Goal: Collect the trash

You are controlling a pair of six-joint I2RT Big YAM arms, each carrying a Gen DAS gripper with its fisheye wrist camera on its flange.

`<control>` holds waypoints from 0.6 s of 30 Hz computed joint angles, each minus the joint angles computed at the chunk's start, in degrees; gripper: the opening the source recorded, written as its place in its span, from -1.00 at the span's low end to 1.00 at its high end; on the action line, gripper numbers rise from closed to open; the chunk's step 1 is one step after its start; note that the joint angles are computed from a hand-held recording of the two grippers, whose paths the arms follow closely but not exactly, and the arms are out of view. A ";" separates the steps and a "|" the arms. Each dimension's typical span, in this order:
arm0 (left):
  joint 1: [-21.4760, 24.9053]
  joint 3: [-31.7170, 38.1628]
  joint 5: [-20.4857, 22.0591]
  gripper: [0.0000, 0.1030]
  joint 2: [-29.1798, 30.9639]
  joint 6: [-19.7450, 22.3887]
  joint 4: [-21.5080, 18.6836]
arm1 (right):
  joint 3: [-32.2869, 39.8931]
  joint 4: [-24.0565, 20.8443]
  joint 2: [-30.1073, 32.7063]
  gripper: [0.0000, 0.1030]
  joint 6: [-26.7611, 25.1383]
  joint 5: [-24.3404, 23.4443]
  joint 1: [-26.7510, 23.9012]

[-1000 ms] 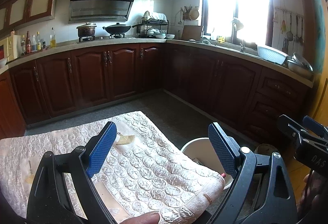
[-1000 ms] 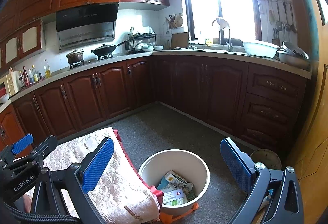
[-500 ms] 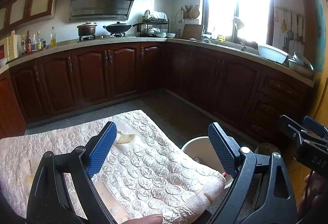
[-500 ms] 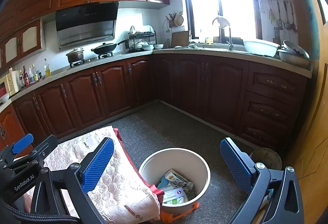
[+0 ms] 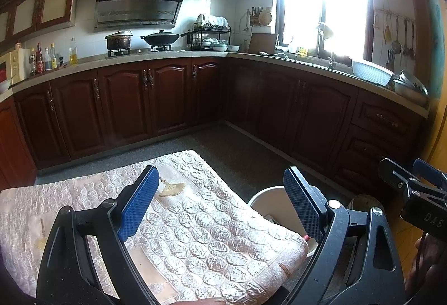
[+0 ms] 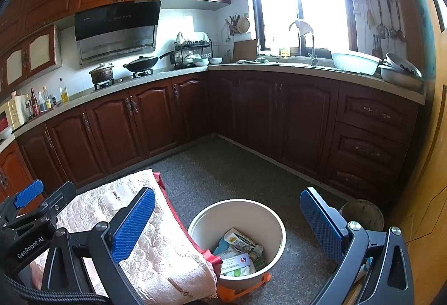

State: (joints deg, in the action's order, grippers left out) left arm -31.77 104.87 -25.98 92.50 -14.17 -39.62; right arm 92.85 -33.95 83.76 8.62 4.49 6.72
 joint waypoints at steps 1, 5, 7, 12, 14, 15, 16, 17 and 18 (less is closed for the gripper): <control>0.00 0.08 0.09 0.76 0.03 0.00 -0.05 | 0.01 0.03 0.02 1.00 -0.01 -0.02 0.00; 0.05 0.00 0.14 0.76 0.01 0.11 0.02 | 0.00 -0.06 0.06 1.00 -0.04 -0.02 -0.07; 0.11 -0.15 0.17 0.76 -0.04 0.15 0.12 | 0.24 -0.21 0.26 1.00 -0.05 -0.27 -0.19; 0.19 0.18 0.51 0.76 0.26 0.36 -0.34 | 0.87 -0.82 0.72 1.00 -0.12 -0.42 -0.36; 0.19 0.25 0.55 0.76 0.48 0.79 -0.42 | 0.95 -0.95 0.77 1.00 -0.07 -0.10 -0.25; 0.17 0.13 0.44 0.76 0.52 1.06 -0.30 | 1.14 -1.11 0.96 1.00 -0.05 -0.14 -0.31; 0.17 0.15 0.39 0.76 0.62 1.20 -0.29 | 1.29 -1.26 1.13 1.00 -0.01 -0.21 -0.36; 0.22 0.19 0.52 0.76 0.75 1.28 -0.47 | 1.38 -1.35 1.30 1.00 0.00 -0.16 -0.41; 0.34 0.27 0.85 0.76 0.87 1.16 -0.69 | 1.51 -1.46 1.49 1.00 -0.04 -0.08 -0.42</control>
